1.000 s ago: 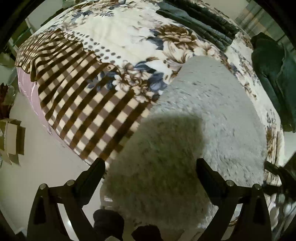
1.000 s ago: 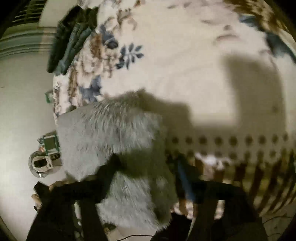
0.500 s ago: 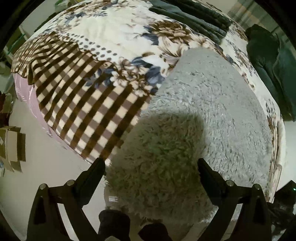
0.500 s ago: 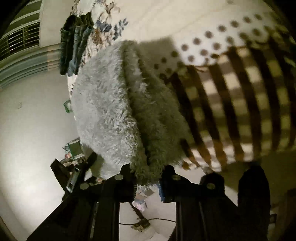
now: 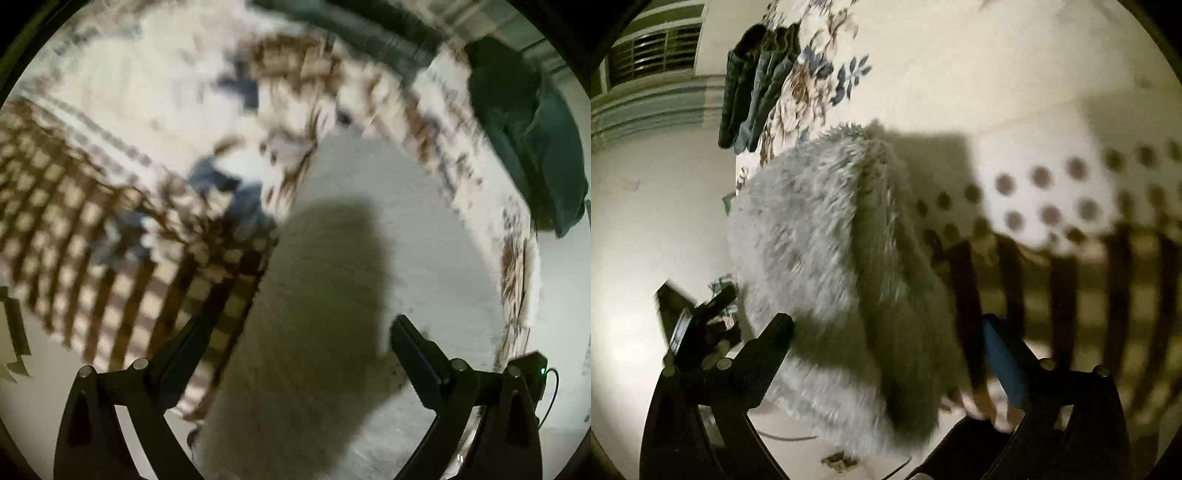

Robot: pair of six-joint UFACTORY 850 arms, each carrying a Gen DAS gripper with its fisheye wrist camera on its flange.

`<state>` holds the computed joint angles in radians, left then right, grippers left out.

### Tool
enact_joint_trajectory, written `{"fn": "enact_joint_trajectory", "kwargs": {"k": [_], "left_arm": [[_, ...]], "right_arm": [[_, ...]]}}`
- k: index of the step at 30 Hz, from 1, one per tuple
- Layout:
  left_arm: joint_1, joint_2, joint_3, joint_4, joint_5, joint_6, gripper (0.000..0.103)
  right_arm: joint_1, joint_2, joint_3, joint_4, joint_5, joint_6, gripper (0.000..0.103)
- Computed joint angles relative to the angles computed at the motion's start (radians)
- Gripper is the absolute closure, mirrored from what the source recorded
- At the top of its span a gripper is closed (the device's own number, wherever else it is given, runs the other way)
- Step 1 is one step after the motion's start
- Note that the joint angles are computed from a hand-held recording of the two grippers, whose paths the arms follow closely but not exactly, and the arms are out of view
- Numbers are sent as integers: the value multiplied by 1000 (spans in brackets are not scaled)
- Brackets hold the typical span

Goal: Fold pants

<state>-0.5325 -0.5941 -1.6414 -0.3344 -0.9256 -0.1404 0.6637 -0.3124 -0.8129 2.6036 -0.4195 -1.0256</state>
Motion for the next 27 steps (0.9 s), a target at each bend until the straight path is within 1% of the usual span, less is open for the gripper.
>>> {"fn": "enact_joint_trajectory", "kwargs": {"k": [3,5,8,13,15,16,17,18,19,21,23,24,25,27], "left_arm": [[33,-39,2,-57,-11,94,3],[62,-47,19,-129,-10,156,0],[99,-56,46,-255,-15,250,0],[122,-56,66,-415,-48,386,1],[133,-61,77,-482,-63,447,2],[138,-62,81,-507,-70,476,5],[142,-60,84,-530,-73,504,13],[148,-58,90,-579,-86,560,47],[154,-59,93,-617,-110,590,64],[156,-61,74,-628,-133,601,66],[159,-66,55,-642,-158,597,67],[164,-65,43,-659,-182,598,68],[164,-69,30,-665,-191,594,68],[172,-67,-6,-670,-228,575,68]], "right_arm": [[-19,-70,-26,-4,-97,-29,0],[-28,-99,-39,-19,-139,-31,0],[-38,-149,-63,7,-227,-48,0],[-42,-195,-103,18,-262,-26,0],[-34,-200,-106,80,-272,-68,0],[-26,-201,-106,128,-283,-103,0],[-21,-203,-111,153,-286,-120,11],[-12,-201,-122,171,-261,-125,24],[-5,-198,-130,188,-234,-129,43],[13,-184,-152,243,-157,-159,49],[29,-171,-172,313,-102,-190,55],[33,-161,-183,331,-69,-198,56],[40,-140,-177,352,-45,-210,57],[42,-130,-212,360,19,-210,58]]}}
